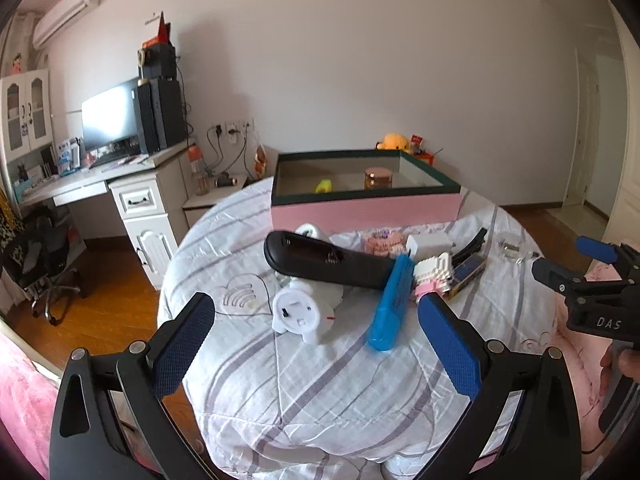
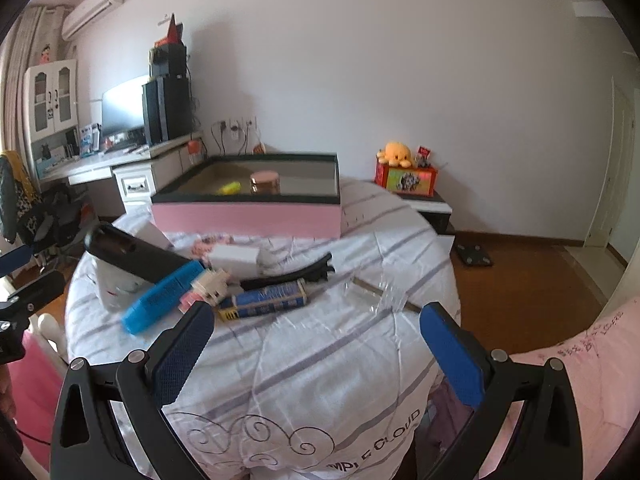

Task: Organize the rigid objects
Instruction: 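Withdraw both tools from the pink box back over the bed, then grasp the clear glass bottle with the right tool while the left tool grasps the white toy figure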

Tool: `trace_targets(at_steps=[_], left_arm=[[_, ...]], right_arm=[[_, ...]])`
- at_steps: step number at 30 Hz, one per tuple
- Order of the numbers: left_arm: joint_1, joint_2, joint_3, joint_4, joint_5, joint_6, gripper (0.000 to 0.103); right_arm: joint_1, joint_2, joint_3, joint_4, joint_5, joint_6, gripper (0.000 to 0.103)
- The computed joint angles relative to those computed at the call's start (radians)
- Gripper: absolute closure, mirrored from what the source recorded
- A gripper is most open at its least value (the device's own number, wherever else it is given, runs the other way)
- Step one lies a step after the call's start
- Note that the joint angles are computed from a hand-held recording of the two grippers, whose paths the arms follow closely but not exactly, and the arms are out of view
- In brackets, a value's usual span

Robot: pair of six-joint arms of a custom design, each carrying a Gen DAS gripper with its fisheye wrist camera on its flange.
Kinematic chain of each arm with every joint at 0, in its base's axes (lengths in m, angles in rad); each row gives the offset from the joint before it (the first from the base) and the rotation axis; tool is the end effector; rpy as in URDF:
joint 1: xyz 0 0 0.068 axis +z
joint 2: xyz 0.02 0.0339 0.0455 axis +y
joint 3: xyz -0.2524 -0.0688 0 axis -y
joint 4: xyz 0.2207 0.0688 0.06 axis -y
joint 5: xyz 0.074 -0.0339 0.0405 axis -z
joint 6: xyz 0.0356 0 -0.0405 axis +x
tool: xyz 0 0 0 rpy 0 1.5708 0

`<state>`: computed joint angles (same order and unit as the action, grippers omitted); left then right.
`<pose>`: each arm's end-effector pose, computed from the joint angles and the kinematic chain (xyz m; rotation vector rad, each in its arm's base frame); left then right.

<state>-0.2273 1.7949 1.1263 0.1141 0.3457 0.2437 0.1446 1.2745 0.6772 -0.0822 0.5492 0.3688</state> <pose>0.3654 -0.0969 0.2133 0.6883 1.9936 -0.3569 0.2439 0.0167 0.2148 0.5243 2.0891 -0.3228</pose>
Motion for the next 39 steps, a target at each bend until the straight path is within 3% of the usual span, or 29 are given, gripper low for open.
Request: trace_targets(at_steps=[12, 20, 27, 30, 32, 39], left_arm=[[-0.025, 0.156, 0.109, -0.019, -0.075, -0.014, 0.000], [-0.024, 0.222, 0.179, -0.055, -0.101, -0.003, 0.000], [-0.023, 0.265, 0.225, -0.077, -0.104, -0.011, 0.000], [-0.026, 0.282, 0.240, -0.080, -0.108, -0.010, 0.000], [-0.028, 0.285, 0.238, -0.074, -0.112, -0.010, 0.000], [-0.030, 0.296, 0.235, -0.044, -0.119, -0.018, 0.000]], right_arm=[[-0.182, 0.153, -0.007, 0.096, -0.132, -0.033, 0.000], [-0.282, 0.344, 0.146, 0.081, -0.201, -0.093, 0.000], [-0.353, 0.374, 0.157, 0.139, -0.304, -0.111, 0.000], [-0.361, 0.369, 0.135, 0.176, -0.320, -0.121, 0.011], [-0.361, 0.355, 0.116, 0.195, -0.322, -0.125, 0.027], [-0.326, 0.319, 0.081, 0.221, -0.353, -0.124, 0.027]])
